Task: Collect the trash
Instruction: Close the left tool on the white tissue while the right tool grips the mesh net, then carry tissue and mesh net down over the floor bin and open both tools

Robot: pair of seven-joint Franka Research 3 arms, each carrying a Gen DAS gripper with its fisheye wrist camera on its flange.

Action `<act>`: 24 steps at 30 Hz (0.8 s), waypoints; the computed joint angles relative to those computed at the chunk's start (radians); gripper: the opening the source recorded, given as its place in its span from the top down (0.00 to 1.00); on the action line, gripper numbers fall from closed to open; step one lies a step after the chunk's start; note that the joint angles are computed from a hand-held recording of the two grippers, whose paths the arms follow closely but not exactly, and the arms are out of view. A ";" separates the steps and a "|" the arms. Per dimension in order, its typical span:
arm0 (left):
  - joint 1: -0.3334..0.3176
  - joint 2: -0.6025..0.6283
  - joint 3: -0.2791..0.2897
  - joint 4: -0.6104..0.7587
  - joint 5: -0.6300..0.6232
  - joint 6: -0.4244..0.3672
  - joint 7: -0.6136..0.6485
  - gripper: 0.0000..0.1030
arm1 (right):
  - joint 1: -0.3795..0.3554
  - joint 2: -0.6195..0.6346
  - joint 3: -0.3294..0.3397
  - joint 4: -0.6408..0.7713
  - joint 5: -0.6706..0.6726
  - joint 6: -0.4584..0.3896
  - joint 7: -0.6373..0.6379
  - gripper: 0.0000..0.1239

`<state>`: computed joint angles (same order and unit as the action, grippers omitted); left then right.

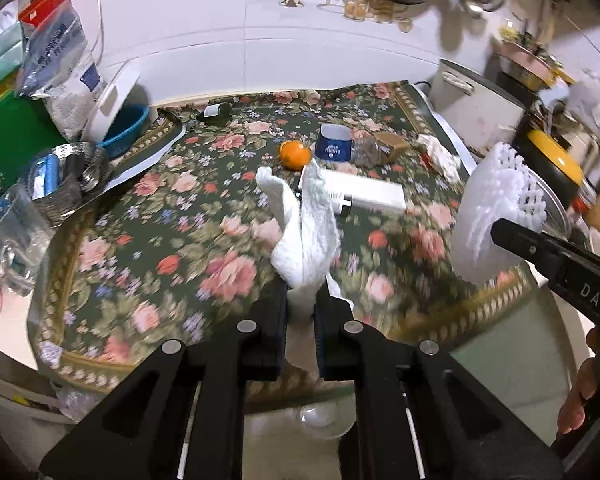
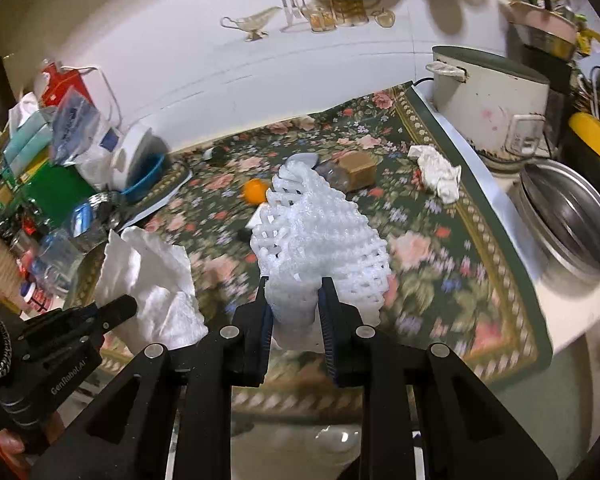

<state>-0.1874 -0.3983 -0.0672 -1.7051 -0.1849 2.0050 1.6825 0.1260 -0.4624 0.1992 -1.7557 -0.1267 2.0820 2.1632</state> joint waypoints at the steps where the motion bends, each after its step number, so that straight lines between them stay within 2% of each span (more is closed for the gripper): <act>1: -0.003 -0.022 0.013 -0.016 -0.010 -0.010 0.023 0.89 | -0.003 -0.009 0.015 -0.001 -0.010 -0.009 0.020 0.84; 6: -0.017 -0.132 0.064 -0.095 -0.046 -0.071 0.116 0.89 | 0.000 -0.068 0.081 -0.029 -0.043 -0.057 0.128 0.84; 11: -0.024 -0.212 0.077 -0.162 -0.051 -0.131 0.140 0.89 | 0.017 -0.118 0.116 -0.055 -0.039 -0.128 0.183 0.84; 19: -0.040 -0.338 0.045 -0.333 -0.039 -0.175 0.057 0.89 | 0.067 -0.224 0.096 -0.199 0.037 -0.159 0.160 0.84; 24: -0.060 -0.413 0.006 -0.481 -0.016 -0.157 -0.038 0.89 | 0.099 -0.307 0.058 -0.342 0.110 -0.147 0.085 0.84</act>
